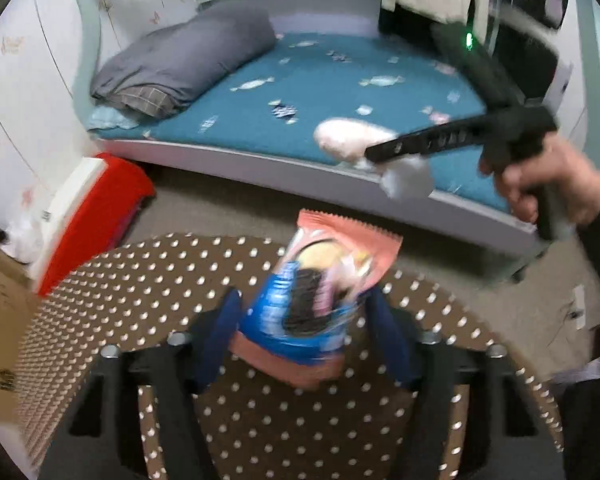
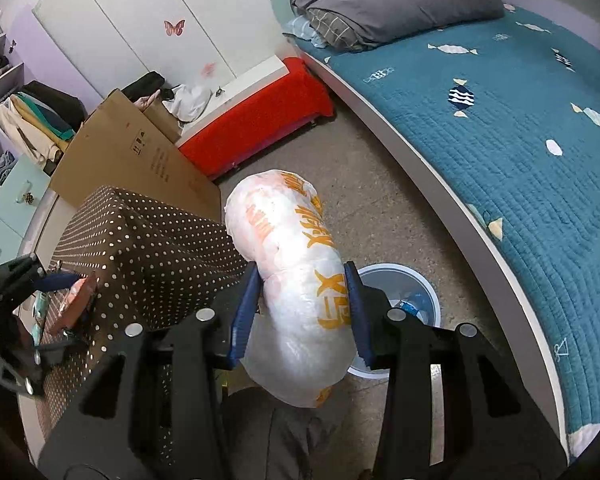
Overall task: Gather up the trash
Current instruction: 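Carry the white bag and snack wrapper over the wastebasket with both grippers, then open both grippers to drop the bag and wrapper into the wastebasket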
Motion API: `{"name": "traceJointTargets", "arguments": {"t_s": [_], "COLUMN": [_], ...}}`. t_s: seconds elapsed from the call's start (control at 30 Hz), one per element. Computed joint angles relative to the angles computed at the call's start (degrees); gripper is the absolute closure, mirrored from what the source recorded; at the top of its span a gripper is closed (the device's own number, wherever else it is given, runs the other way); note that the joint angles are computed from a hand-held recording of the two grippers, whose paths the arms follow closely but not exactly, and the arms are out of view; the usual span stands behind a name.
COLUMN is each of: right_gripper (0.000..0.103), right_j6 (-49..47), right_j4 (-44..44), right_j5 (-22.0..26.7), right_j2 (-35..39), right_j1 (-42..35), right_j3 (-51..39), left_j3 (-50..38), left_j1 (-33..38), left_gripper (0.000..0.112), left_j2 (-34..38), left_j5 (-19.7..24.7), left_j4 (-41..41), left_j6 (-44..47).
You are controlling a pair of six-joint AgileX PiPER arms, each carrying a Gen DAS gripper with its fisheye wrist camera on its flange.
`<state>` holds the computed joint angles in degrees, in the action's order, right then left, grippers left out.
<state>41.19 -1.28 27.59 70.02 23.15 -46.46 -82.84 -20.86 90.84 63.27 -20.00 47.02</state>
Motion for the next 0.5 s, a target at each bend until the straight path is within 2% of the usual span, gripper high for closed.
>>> {"name": "traceJointTargets", "arguments": {"t_s": [0.03,0.23,0.4,0.5], "right_gripper": [0.062,0.062,0.062,0.062], "right_j6": [-0.2,-4.8,-11.6,-19.3], "right_j4": [0.1,4.1,9.2,15.6], "right_j5": [-0.2,-2.4,-5.2,-6.8], "right_j2": [0.0,2.0,7.5,12.8], "right_j1": [-0.2,-2.8,-4.8,-6.6], "right_j3": [0.3,1.8,2.2,1.4], "left_j3": [-1.2,5.3,7.3,7.0], "left_j1": [0.7,-0.8,-0.7,-1.6], "left_gripper": [0.067,0.076,0.077,0.077], "left_j2": [0.9,-3.0,-4.4,-4.3], "left_j5": [1.1,-5.0,-7.3,-8.6], "left_j4": [-0.5,-0.8,-4.0,-4.4], "left_j6": [-0.4,-5.2,-11.3,-15.2]}}
